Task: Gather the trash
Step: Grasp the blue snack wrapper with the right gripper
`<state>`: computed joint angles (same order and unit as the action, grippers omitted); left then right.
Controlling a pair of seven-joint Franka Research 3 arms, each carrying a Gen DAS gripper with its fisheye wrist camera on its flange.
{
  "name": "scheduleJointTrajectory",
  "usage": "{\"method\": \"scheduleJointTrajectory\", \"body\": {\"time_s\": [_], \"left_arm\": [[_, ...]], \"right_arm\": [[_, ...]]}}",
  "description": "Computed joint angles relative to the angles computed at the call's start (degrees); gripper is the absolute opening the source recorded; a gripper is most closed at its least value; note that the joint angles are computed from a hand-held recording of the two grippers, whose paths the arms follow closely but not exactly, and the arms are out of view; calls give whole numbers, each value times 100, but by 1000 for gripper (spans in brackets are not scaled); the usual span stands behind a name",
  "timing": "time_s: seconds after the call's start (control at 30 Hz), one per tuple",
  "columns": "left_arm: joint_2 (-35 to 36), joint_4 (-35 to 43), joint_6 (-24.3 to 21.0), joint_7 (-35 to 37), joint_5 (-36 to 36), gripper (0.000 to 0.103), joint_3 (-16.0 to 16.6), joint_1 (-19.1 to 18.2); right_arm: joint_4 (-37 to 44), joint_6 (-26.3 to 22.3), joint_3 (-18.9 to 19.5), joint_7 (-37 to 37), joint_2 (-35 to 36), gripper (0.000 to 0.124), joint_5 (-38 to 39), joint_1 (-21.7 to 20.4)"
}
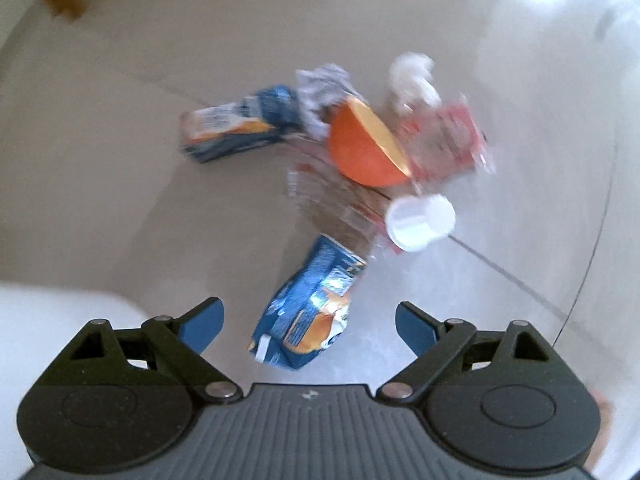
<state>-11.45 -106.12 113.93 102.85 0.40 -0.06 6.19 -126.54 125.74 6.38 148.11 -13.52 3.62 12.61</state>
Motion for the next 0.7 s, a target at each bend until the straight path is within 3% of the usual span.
{"method": "scheduleJointTrajectory", "body": {"time_s": [0.2, 0.53, 0.7], "left_arm": [[20, 31, -26, 3, -34, 7, 5, 5], [25, 24, -21, 24, -51, 7, 6, 15], [25, 25, -24, 21, -50, 7, 5, 15]], "right_arm": [[48, 82, 145, 1140, 475, 94, -297, 54], [186, 132, -34, 1170, 984, 86, -465, 359], [17, 321, -107, 1082, 899, 70, -275, 340]]}}
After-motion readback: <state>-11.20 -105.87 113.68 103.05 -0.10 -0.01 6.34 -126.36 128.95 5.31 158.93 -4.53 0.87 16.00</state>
